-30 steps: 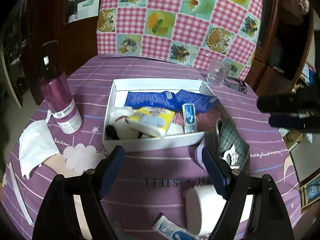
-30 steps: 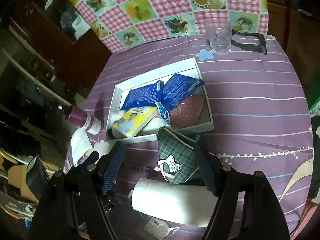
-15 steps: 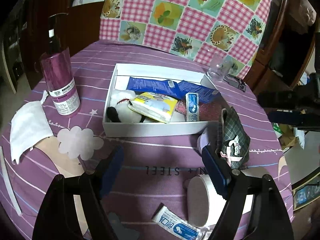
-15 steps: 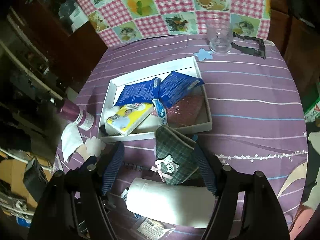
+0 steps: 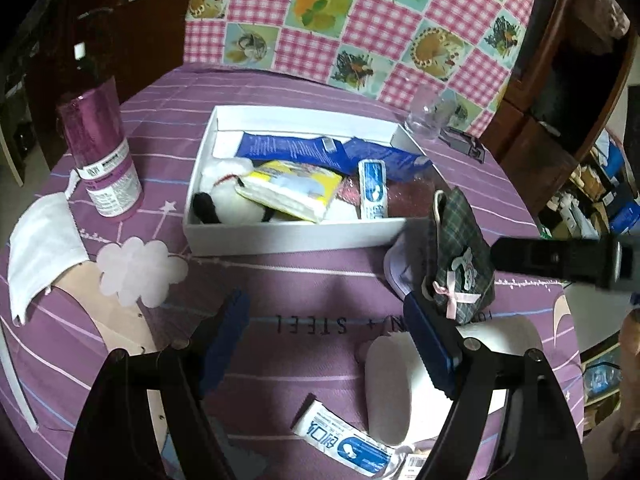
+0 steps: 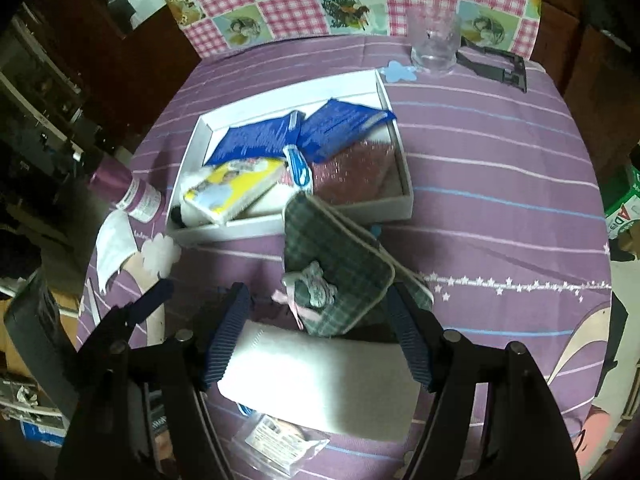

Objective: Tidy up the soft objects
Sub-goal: 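Close the right gripper on the green plaid pouch and lift it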

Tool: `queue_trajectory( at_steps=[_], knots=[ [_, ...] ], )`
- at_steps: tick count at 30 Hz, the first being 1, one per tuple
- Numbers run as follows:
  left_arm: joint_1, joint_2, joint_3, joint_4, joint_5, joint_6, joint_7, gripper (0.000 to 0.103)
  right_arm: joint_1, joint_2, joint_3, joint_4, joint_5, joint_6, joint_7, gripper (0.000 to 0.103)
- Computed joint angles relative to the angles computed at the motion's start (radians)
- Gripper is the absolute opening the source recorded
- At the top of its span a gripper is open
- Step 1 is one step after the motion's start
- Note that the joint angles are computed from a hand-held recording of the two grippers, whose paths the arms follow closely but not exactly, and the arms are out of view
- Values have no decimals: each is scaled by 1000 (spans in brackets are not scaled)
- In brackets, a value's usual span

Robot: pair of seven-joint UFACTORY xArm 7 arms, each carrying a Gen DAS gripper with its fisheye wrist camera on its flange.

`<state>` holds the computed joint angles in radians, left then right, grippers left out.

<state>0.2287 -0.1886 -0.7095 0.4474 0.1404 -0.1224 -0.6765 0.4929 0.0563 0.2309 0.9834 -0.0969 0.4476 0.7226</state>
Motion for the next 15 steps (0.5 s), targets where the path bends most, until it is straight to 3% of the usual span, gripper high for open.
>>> queue_trajectory(
  at_steps=[3, 6, 10, 13, 15],
  knots=[
    [-48, 22, 47, 3, -6, -2, 10, 80, -6, -4, 4, -25, 54, -29, -55, 68],
    [39, 16, -42, 6, 1, 4, -4, 80, -9, -15, 3, -38, 81, -38, -72, 65],
    [36, 18, -38, 5, 10, 0, -13, 80, -12, -41, 5, -60, 96, -48, -102, 65],
    [82, 10, -84, 6, 16, 4, -22, 80, -16, -62, 4, -75, 97, -52, -105, 65],
    [81, 8, -80, 6, 22, 6, -26, 80, -21, -76, 2, -85, 85, -50, -99, 65]
  ],
)
